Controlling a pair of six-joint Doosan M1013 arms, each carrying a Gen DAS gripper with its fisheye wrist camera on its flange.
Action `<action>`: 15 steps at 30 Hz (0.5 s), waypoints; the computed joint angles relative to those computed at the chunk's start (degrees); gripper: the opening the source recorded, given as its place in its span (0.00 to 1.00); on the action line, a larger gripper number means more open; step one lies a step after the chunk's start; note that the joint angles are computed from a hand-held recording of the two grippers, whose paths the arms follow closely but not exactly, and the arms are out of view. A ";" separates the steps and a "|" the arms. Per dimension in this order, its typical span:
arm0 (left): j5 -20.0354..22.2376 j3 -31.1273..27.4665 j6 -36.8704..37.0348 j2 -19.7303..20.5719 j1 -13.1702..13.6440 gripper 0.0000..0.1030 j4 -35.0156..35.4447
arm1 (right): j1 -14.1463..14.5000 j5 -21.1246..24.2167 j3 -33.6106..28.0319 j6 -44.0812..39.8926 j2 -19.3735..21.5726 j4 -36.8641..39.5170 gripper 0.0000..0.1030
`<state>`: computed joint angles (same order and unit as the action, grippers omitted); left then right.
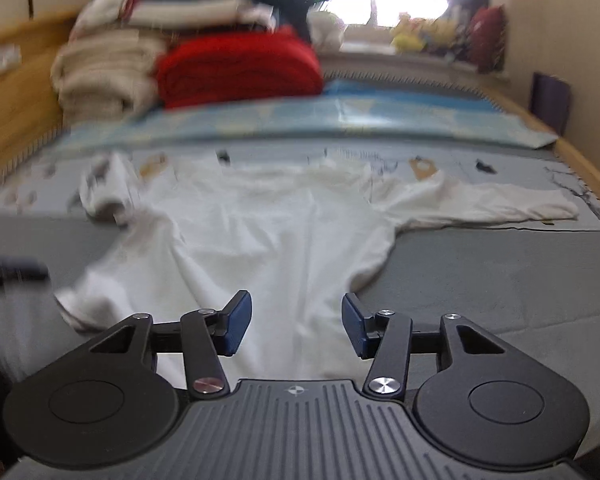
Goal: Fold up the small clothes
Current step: 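Close both grippers on the T-shirt hem and pull it straight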
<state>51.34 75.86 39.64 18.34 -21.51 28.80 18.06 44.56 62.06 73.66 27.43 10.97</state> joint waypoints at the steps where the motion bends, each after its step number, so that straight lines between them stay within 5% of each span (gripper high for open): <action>1: 0.97 -0.35 0.62 0.82 0.81 0.21 0.36 | -0.33 2.18 -1.72 -0.13 1.19 -1.17 0.51; 8: 4.75 -0.46 -5.28 3.47 5.68 0.27 -11.14 | -1.35 11.54 -5.43 9.04 6.26 -4.65 0.52; 15: 5.26 -0.29 -1.50 3.89 6.05 0.26 -15.55 | -1.21 17.33 -6.95 8.04 7.98 -5.93 0.51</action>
